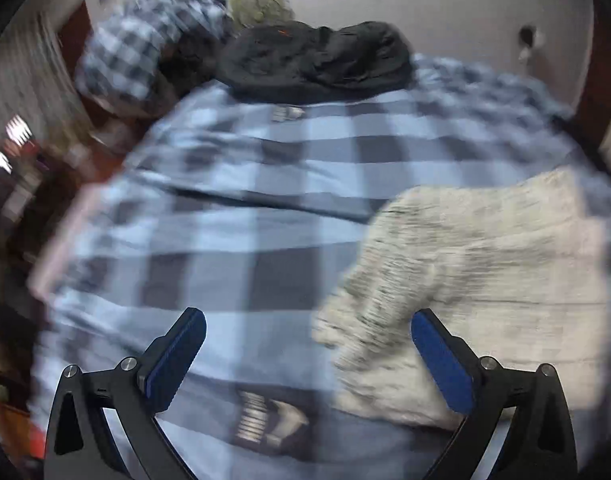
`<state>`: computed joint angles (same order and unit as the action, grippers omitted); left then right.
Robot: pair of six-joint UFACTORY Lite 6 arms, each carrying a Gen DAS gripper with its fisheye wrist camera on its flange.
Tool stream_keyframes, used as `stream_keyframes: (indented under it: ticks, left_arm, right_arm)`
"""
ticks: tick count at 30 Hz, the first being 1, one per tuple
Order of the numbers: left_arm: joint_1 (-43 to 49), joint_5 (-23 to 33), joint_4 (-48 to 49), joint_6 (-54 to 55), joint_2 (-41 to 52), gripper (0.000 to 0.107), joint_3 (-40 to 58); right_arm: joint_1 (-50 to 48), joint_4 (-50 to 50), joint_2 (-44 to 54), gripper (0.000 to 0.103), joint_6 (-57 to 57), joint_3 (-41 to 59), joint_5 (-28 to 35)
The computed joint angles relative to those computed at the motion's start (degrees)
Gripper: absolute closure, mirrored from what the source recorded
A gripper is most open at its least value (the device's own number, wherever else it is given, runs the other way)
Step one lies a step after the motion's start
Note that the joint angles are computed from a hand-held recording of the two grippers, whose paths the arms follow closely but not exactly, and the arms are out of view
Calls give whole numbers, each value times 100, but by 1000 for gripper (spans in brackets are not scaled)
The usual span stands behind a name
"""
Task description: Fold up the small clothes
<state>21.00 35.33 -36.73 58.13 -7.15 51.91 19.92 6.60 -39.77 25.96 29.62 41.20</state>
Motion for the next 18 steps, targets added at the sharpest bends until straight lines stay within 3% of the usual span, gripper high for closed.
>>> stream_keyframes:
  ticks: [2, 3, 9, 15, 18]
  left_arm:
    - [389, 1057, -536, 497, 413, 4, 348]
    - [431, 1319, -526, 454, 627, 4, 468]
    - [178, 1629, 34, -294, 1871, 4, 907]
    - [210, 2281, -240, -494, 3119, 4, 1535]
    - [175, 2453, -468, -422, 3527, 4, 1647]
  right_arm:
    - [-371, 505, -7, 1, -615, -156, 99]
    - [-593, 857, 153, 1, -1021, -217, 80]
    - [-1148, 2736, 1484, 1, -2865, -221, -364]
    - [-2074, 5297, 2724, 1, -5718, -151, 377]
    - [-2164, 6018, 3665, 1, -6453, -50, 664]
